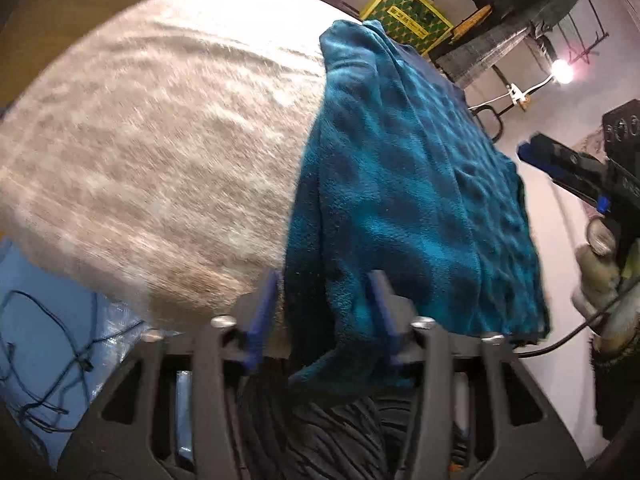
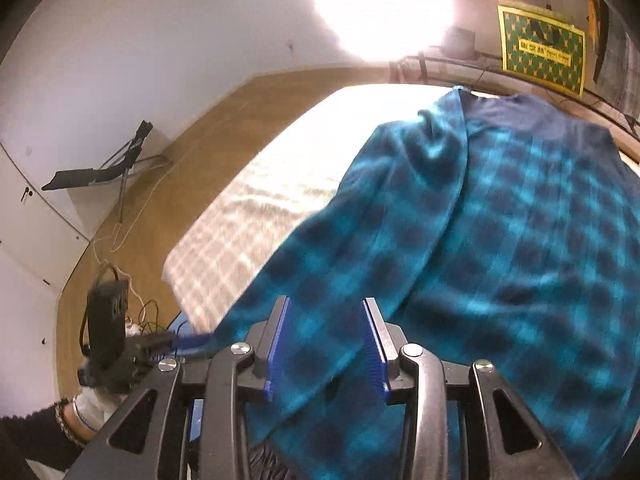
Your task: Fold large clothes
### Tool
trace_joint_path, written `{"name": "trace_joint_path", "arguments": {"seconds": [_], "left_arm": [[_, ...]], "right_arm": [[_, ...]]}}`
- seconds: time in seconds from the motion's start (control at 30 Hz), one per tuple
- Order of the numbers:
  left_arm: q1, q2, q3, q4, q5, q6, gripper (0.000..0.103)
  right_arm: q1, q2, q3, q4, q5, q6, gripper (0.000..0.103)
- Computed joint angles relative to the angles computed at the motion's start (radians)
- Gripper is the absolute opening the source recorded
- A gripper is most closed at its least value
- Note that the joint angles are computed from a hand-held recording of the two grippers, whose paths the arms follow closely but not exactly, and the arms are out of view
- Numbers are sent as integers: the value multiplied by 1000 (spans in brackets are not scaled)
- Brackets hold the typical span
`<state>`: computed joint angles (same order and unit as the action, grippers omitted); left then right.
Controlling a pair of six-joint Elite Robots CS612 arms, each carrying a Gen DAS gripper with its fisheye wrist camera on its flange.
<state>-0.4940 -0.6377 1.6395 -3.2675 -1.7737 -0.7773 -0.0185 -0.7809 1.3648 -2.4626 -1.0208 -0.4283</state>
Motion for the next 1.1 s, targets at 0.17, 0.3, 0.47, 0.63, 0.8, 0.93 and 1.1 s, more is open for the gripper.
{"name": "trace_joint_path", "arguments": {"seconds": [0.17,0.3,0.47,0.63,0.8,0.93,1.1], "left_arm": [[-6,0,-17,39,3,38,10],[-6,-3,-8,-21,-12,23,7],[9,-6,-2,-140,-72,-59,7],[3,-29,1,-177,-70,-23,7],[-19,-41,-25,-105,-52,92,6],[-25,-39,-44,-66,-49,135,6],[-28,-39,-51,-31,-44,148,6]], "right_arm": [[6,28,-54,23,3,32,38],[16,57,-111,53,-14,61,53],[31,120,-239,138,-25,120,66],[51,214,-417,243,-18,182,66],[95,347,-658,383,-144,189,67],[132,460,-854,505,-271,177,67],[173,594,-1081,604,-466,151,67]]}}
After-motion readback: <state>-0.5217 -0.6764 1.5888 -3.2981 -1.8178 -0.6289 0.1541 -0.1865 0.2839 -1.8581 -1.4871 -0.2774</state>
